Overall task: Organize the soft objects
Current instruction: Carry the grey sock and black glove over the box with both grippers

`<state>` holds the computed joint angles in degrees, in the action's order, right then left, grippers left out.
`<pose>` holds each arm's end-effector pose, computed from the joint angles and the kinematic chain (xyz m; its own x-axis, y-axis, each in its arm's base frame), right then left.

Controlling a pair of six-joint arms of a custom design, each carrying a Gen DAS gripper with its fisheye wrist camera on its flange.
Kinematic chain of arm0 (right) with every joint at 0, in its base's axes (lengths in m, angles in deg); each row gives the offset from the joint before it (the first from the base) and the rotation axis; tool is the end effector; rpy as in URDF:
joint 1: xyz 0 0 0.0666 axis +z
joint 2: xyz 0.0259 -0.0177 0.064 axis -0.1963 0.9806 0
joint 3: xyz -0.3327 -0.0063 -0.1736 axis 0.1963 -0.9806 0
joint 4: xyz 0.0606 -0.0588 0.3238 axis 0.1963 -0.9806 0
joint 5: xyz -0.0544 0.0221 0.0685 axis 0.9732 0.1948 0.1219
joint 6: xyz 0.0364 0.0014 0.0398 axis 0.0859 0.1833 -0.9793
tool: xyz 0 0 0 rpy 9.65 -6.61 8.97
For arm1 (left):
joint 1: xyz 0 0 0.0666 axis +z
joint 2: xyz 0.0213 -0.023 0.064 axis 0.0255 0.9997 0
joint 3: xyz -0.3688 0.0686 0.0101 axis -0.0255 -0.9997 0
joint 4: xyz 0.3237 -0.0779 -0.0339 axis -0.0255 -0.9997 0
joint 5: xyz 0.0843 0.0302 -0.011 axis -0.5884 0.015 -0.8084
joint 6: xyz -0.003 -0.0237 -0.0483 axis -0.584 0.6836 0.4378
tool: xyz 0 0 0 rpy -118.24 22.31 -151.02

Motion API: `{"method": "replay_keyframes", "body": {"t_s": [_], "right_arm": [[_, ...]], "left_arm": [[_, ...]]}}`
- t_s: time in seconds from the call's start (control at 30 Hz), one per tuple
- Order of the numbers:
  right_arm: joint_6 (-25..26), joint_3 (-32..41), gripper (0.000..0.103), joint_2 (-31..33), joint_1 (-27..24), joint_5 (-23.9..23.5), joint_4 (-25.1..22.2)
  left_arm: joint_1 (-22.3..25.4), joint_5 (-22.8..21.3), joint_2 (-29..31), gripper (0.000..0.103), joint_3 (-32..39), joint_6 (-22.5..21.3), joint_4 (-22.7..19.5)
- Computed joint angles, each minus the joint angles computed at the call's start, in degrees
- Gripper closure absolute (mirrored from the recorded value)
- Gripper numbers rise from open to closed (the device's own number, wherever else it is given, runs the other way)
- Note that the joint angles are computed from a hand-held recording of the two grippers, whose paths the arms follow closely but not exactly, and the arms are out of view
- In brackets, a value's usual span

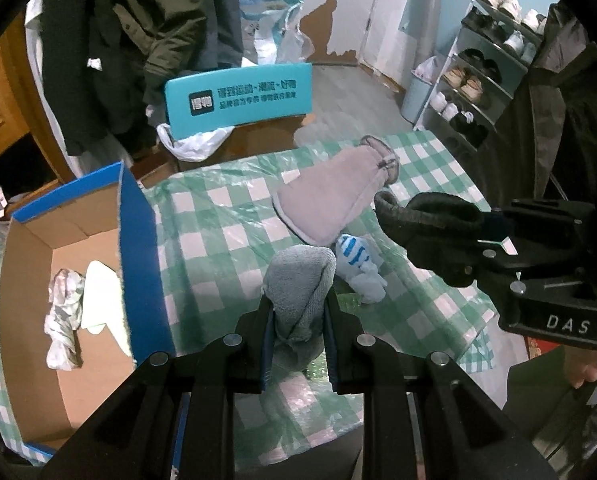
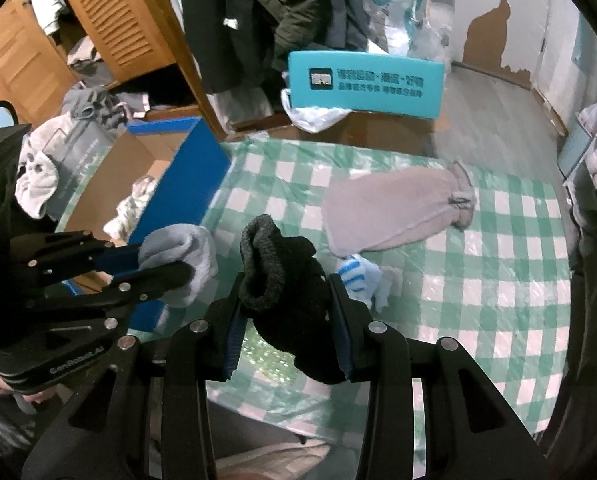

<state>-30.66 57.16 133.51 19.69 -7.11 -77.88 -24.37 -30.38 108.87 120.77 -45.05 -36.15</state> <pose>0.4351 0.2593 0.4253 -0.8699 0.0297 -0.4924 -0.0956 0.9691 0.2273 0.4742 -0.2381 0.4172 -0.7239 0.4638 -0.5107 0.5950 0.7945 -0.1217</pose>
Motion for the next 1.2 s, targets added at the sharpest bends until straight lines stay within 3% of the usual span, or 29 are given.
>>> {"method": "replay_keyframes", "body": {"t_s": [0.6, 1.2], "right_arm": [[0.87, 11.54, 0.066, 6.5, 2.77, 0.9, -2.55], [2.88, 29.45, 0.066, 17.28, 5.51, 0.46, -8.47]], "left_arm": [[4.6, 0.04, -2.68, 0.082, -1.45, -0.59, 2.24], [11.48, 2.07, -3.85, 0.082, -2.34, -0.67, 3.32]]}}
